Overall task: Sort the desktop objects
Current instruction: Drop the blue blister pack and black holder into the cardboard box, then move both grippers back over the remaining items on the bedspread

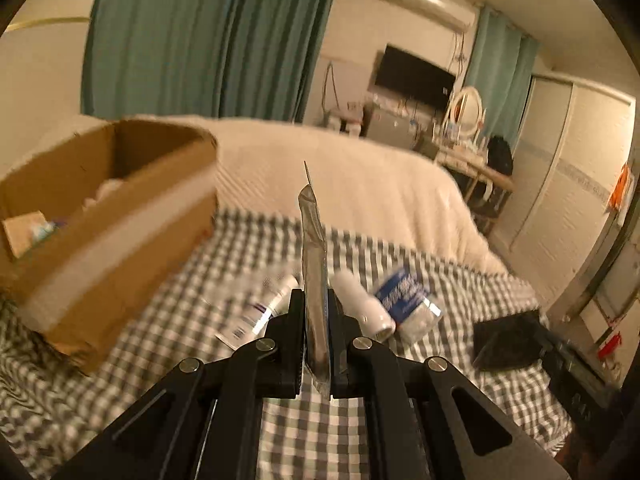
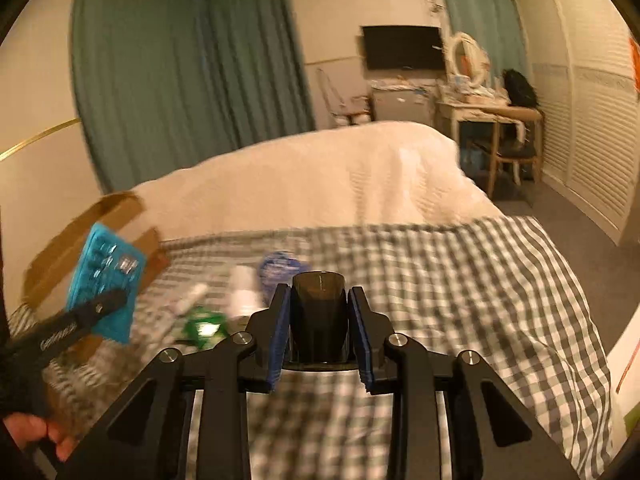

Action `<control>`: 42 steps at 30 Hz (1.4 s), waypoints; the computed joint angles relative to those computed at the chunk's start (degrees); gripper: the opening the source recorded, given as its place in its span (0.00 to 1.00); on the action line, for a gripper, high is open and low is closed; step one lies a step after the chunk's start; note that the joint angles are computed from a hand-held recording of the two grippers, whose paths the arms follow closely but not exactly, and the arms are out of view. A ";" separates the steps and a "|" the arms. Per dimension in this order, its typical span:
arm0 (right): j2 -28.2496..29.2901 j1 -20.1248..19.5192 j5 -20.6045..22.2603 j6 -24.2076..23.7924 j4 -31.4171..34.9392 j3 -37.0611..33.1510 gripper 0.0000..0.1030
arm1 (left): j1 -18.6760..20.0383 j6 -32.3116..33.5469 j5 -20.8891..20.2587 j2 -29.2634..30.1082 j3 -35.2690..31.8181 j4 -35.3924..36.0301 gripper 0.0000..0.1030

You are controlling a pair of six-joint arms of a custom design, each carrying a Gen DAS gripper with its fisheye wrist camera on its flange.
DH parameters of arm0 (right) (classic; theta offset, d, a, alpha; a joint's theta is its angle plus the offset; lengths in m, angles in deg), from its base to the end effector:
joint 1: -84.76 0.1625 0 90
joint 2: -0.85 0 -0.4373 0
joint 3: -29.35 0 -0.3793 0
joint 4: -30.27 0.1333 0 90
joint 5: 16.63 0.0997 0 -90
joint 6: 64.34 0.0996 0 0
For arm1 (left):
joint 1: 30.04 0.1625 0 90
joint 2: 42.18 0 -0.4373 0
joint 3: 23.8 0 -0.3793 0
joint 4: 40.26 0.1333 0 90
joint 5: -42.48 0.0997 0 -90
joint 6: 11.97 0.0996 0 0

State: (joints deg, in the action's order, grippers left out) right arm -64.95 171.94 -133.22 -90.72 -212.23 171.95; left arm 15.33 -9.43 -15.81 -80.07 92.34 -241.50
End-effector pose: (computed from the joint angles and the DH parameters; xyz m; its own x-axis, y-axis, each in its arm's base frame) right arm 0.0701 -0.3807 0.2667 -0.7864 0.3179 0.5296 -0.3765 0.4330 -0.8190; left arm -0.2558 -0.5233 0.0429 -0.7796 0.4200 -0.4646 0.6244 0.5789 -0.5244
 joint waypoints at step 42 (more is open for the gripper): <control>9.88 23.80 -14.46 1.04 29.00 -28.04 0.56 | 6.77 7.76 2.73 -14.81 -1.81 4.70 1.00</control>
